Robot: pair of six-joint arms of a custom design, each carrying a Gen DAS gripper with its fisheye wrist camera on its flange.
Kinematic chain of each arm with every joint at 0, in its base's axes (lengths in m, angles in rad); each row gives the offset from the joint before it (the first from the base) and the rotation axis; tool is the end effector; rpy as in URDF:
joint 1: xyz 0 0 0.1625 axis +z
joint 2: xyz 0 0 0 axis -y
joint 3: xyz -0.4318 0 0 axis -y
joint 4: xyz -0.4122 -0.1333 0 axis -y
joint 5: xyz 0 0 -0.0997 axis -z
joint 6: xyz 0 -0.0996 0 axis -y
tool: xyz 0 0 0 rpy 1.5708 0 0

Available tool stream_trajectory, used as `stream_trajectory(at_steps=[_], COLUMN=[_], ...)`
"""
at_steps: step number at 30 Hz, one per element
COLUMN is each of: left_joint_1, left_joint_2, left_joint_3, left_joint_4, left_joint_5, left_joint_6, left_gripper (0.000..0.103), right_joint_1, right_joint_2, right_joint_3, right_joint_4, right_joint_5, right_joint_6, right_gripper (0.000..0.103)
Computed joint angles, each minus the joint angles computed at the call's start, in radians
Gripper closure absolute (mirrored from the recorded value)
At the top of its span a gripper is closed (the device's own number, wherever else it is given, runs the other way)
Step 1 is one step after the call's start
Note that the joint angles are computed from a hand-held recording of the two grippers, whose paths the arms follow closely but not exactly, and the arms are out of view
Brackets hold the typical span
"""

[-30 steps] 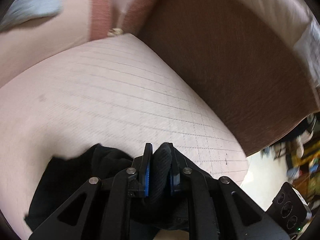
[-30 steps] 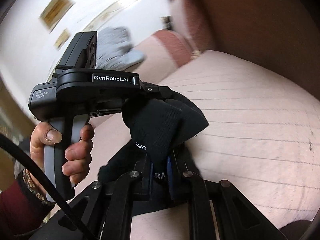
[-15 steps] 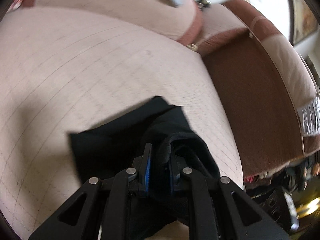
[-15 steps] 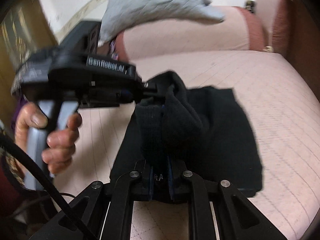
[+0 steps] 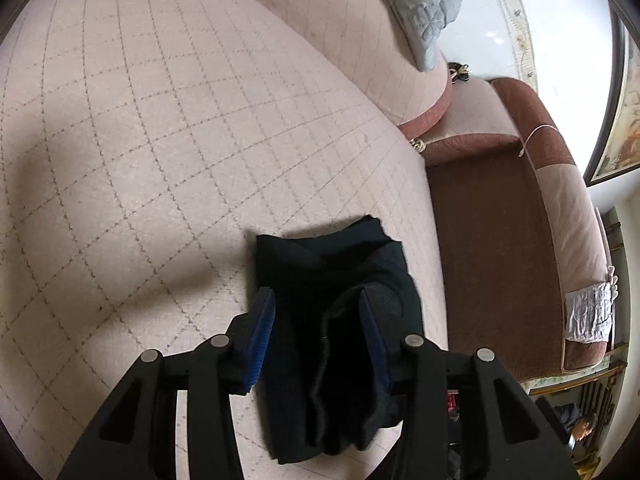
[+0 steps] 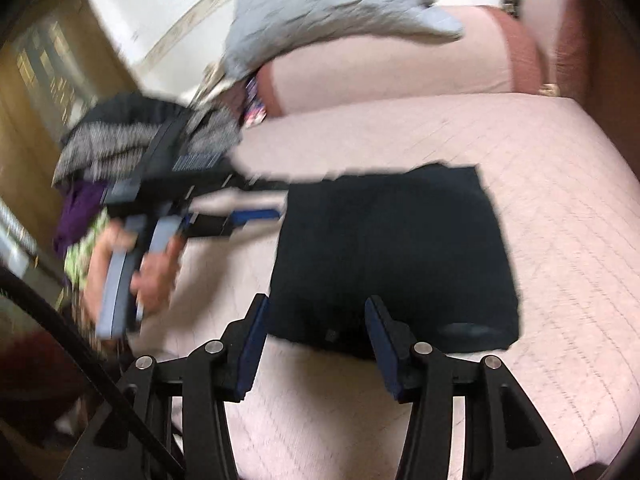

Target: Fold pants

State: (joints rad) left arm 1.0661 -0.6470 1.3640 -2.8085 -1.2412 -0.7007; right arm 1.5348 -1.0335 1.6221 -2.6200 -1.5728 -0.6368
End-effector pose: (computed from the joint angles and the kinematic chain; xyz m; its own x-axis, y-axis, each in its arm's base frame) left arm -0.2364 -0.7703 0.1198 -0.9630 -0.2476 0.1061 -0.2636 0.7845 -0.5613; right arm 0.1079 -0.7018 0.2597 -0.8226 -0.5027 0.2657 -0.5683 0.7417 -0.3563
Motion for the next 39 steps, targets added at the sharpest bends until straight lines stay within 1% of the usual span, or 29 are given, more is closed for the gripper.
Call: stream_trajectory(at_steps=[1, 3, 6, 7, 9, 11, 12, 13, 14, 15, 16, 17, 19, 23, 26, 27, 28, 30, 31, 32, 33, 34, 37, 38, 39], left_joint_1=[-0.004, -0.010, -0.018, -0.022, -0.027, -0.028, -0.027, -0.027, -0.031, -0.034, -0.035, -0.035, -0.029, -0.010, 0.003, 0.008, 0.012, 0.014, 0.012, 0.008, 0.000, -0.013, -0.057, -0.069, -0.080], left_joint_2=[0.004, 0.005, 0.032, 0.044, 0.064, 0.084, 0.097, 0.103, 0.111, 0.114, 0.111, 0.105, 0.089, 0.066, 0.067, 0.063, 0.058, 0.052, 0.048, 0.041, 0.035, 0.024, 0.007, 0.008, 0.010], left_joint_3=[-0.005, -0.009, -0.058, -0.079, -0.115, -0.149, -0.171, -0.182, -0.197, -0.206, -0.203, -0.196, -0.178, -0.152, -0.153, -0.147, -0.139, -0.130, -0.126, -0.119, -0.114, -0.103, -0.086, -0.088, -0.090], left_joint_4=[-0.007, -0.017, 0.020, 0.045, 0.097, 0.153, 0.186, 0.207, 0.233, 0.254, 0.255, 0.250, 0.239, 0.240, 0.256, 0.248, 0.232, 0.210, 0.200, 0.188, 0.187, 0.194, 0.173, 0.155, 0.135], left_joint_5=[0.004, 0.018, 0.033, 0.049, 0.074, 0.088, 0.084, 0.081, 0.093, 0.107, 0.114, 0.118, 0.123, 0.142, 0.132, 0.119, 0.100, 0.084, 0.083, 0.086, 0.107, 0.149, 0.248, 0.265, 0.274], left_joint_6=[0.000, 0.001, 0.006, 0.013, 0.031, 0.040, 0.056, 0.080, 0.107, 0.114, 0.114, 0.109, 0.092, 0.049, 0.014, 0.002, -0.008, -0.017, -0.014, -0.003, 0.008, 0.019, 0.067, 0.092, 0.114], left_gripper=[0.061, 0.061, 0.054, 0.052, 0.044, 0.043, 0.046, 0.055, 0.076, 0.081, 0.083, 0.089, 0.089, 0.089, 0.088, 0.087, 0.086, 0.084, 0.084, 0.084, 0.084, 0.084, 0.084, 0.081, 0.074], right_joint_1=[0.004, 0.008, 0.017, 0.022, 0.037, 0.046, 0.052, 0.058, 0.066, 0.074, 0.083, 0.090, 0.093, 0.099, 0.101, 0.099, 0.097, 0.096, 0.094, 0.091, 0.088, 0.085, 0.065, 0.058, 0.048], right_joint_2=[0.010, 0.024, 0.034, 0.050, 0.063, 0.073, 0.078, 0.087, 0.095, 0.106, 0.116, 0.123, 0.126, 0.145, 0.177, 0.179, 0.173, 0.139, 0.117, 0.083, 0.059, 0.032, -0.043, -0.061, -0.075], right_joint_3=[-0.013, -0.024, -0.018, -0.019, 0.007, 0.025, 0.035, 0.043, 0.044, 0.043, 0.041, 0.039, 0.032, -0.003, -0.025, -0.023, -0.015, 0.014, 0.032, 0.064, 0.087, 0.113, 0.188, 0.204, 0.215], right_joint_4=[-0.012, -0.018, 0.001, -0.007, -0.032, -0.061, -0.088, -0.117, -0.136, -0.147, -0.157, -0.165, -0.149, -0.089, -0.066, -0.071, -0.079, -0.083, -0.092, -0.127, -0.151, -0.183, -0.287, -0.310, -0.328], right_joint_5=[-0.001, 0.006, 0.009, -0.008, -0.044, -0.072, -0.092, -0.115, -0.152, -0.182, -0.212, -0.227, -0.218, -0.186, -0.213, -0.216, -0.210, -0.201, -0.191, -0.181, -0.180, -0.178, -0.183, -0.191, -0.196], right_joint_6=[0.019, 0.040, 0.068, 0.062, 0.046, 0.024, 0.010, -0.010, -0.023, -0.041, -0.054, -0.059, -0.055, -0.026, -0.031, -0.034, -0.035, -0.025, -0.022, -0.022, -0.023, -0.022, -0.018, -0.010, 0.000], right_gripper=[0.058, 0.060, 0.061, 0.061, 0.061, 0.059, 0.058, 0.058, 0.059, 0.067, 0.075, 0.076, 0.078, 0.079, 0.073, 0.071, 0.066, 0.058, 0.056, 0.055, 0.053, 0.049, 0.047, 0.047, 0.047])
